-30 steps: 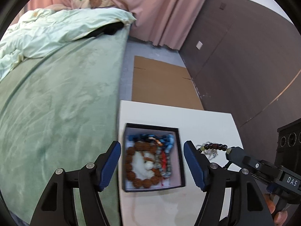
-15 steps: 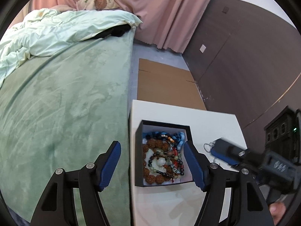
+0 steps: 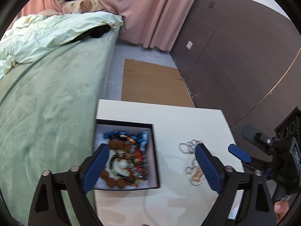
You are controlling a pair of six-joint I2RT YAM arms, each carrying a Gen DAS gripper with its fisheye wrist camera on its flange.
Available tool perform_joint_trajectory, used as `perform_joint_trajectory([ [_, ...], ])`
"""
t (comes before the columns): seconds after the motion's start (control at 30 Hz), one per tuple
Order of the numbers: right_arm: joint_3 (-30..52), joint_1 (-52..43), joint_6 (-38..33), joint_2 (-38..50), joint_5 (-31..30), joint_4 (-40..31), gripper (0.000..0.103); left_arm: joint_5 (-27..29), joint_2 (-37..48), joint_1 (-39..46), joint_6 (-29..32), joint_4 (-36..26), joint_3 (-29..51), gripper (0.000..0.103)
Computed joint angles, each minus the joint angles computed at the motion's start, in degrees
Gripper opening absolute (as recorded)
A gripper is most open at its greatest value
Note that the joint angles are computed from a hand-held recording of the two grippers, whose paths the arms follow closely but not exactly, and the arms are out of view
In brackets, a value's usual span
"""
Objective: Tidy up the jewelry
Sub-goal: 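Move the left tool to the butterfly pendant necklace and grasp the pendant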
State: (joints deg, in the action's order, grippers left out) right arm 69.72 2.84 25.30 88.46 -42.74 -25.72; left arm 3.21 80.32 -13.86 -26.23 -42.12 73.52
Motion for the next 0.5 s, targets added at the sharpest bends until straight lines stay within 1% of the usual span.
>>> perform_joint_trajectory([
  [0.1, -0.2, -2.9, 0.3, 0.6, -2.9, 0.0, 0.098, -0.4, 1.3, -1.9, -0.9, 0.1, 1.5, 0.096],
  [0.2, 0.7, -5.1, -1.2, 1.5, -4.7, -1.6, 0.099, -1.6, 3.4, -4.4, -0.7, -0.6, 4.1, 0.096],
  [0.33, 1.4, -7.6, -4.3, 1.9, -4.9, -3.4, 0.099, -2.8, 5.7, -6.9, -0.8, -1.4, 6.7, 0.096],
  [0.43, 2.0, -10.5, -6.3, 3.0, -6.2, -5.3, 0.099, -3.6, 7.6, -8.6, -1.1, -2.8, 8.8, 0.096],
  [0.5, 2.8, -12.1, -7.9, 3.9, -5.8, -6.5, 0.099, -5.5, 9.4, -10.2, -0.8, -4.5, 10.9, 0.096],
])
